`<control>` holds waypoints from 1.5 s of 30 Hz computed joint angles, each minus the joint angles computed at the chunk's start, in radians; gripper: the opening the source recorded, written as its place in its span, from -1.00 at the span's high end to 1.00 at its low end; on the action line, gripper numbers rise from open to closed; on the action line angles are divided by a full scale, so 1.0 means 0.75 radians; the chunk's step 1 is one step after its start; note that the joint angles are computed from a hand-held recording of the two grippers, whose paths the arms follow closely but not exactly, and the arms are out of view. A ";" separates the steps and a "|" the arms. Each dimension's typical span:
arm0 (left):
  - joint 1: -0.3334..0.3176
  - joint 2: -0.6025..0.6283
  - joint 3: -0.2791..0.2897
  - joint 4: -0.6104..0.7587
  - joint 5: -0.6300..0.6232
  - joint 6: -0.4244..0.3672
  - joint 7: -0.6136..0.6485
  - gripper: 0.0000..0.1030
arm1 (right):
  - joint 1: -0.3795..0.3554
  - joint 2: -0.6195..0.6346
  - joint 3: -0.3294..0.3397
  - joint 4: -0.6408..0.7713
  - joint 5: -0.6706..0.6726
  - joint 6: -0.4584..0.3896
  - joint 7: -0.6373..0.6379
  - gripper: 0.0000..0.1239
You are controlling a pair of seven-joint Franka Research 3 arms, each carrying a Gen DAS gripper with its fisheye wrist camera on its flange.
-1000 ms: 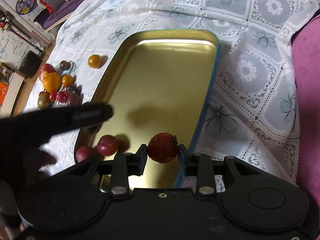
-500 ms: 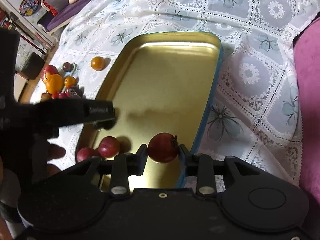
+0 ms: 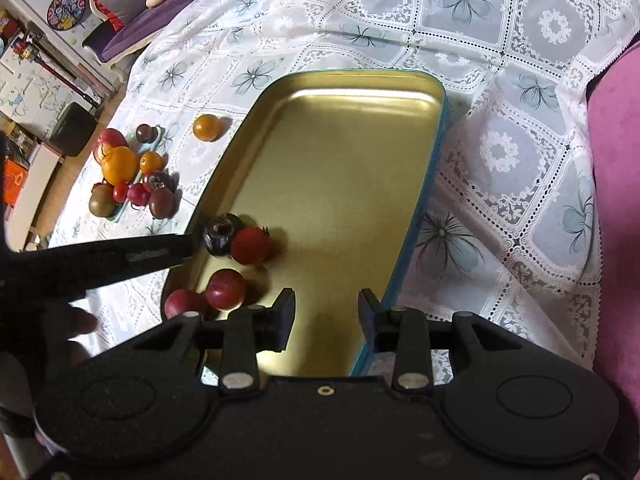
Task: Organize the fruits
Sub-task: 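Grasp the orange cherry tomato with the right gripper while the left reaches toward a radish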
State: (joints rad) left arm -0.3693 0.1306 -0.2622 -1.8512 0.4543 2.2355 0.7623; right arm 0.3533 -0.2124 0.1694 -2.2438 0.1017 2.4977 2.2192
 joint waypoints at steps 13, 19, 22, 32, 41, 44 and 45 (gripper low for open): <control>0.119 -0.146 0.049 -0.184 -0.039 0.068 0.006 0.16 | 0.030 0.060 0.012 0.062 -0.047 -0.088 -0.015 0.39; 0.194 -0.171 0.080 -0.229 -0.056 0.112 0.019 0.16 | 0.052 0.124 0.013 0.129 -0.060 -0.135 0.001 0.39; 0.226 -0.156 0.094 -0.223 -0.068 0.143 0.041 0.16 | 0.064 0.157 0.009 0.167 -0.061 -0.143 0.015 0.39; 0.302 0.014 0.127 -0.069 -0.155 0.228 0.171 0.16 | 0.108 0.343 -0.017 0.429 -0.155 -0.195 0.078 0.39; 0.327 0.184 0.138 0.069 -0.218 0.256 0.265 0.16 | 0.153 0.613 -0.074 0.787 -0.168 -0.276 0.016 0.39; 0.335 0.221 0.137 0.097 -0.251 0.265 0.299 0.16 | 0.173 0.729 -0.097 0.948 -0.171 -0.330 -0.008 0.39; 0.335 0.233 0.139 0.106 -0.254 0.264 0.303 0.13 | 0.179 0.764 -0.104 0.995 -0.169 -0.346 -0.017 0.39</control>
State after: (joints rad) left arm -0.1179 0.3051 -0.1579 -1.7714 0.2636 2.4331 0.9897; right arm 0.4874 0.3605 0.0916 -1.4975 -0.0253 2.2383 2.2066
